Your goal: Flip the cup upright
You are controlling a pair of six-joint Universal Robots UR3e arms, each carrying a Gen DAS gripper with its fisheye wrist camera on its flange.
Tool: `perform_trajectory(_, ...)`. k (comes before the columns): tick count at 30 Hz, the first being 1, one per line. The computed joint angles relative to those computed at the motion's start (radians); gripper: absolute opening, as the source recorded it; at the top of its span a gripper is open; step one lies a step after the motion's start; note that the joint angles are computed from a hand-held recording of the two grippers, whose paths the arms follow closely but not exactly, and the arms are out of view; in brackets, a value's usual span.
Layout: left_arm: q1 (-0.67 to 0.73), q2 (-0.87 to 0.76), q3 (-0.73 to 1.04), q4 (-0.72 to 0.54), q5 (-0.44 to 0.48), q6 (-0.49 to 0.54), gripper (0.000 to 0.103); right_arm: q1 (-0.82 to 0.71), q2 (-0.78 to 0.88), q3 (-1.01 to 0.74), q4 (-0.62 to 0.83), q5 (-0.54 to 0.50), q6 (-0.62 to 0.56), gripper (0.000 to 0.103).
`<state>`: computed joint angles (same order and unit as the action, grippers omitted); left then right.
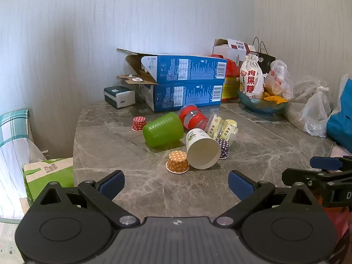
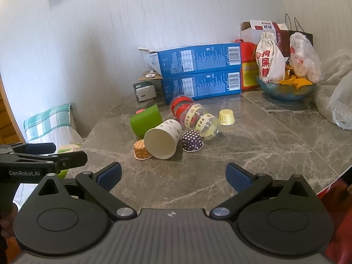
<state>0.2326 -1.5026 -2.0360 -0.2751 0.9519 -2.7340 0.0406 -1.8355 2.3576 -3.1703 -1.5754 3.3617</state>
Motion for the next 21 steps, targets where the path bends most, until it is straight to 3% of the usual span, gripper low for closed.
perform_trajectory(21,0.018,-0.013,0.01,-0.011,-0.018,0.002,0.101,-0.005,0.011,-0.007,0.01,0.014,-0.007,0.102)
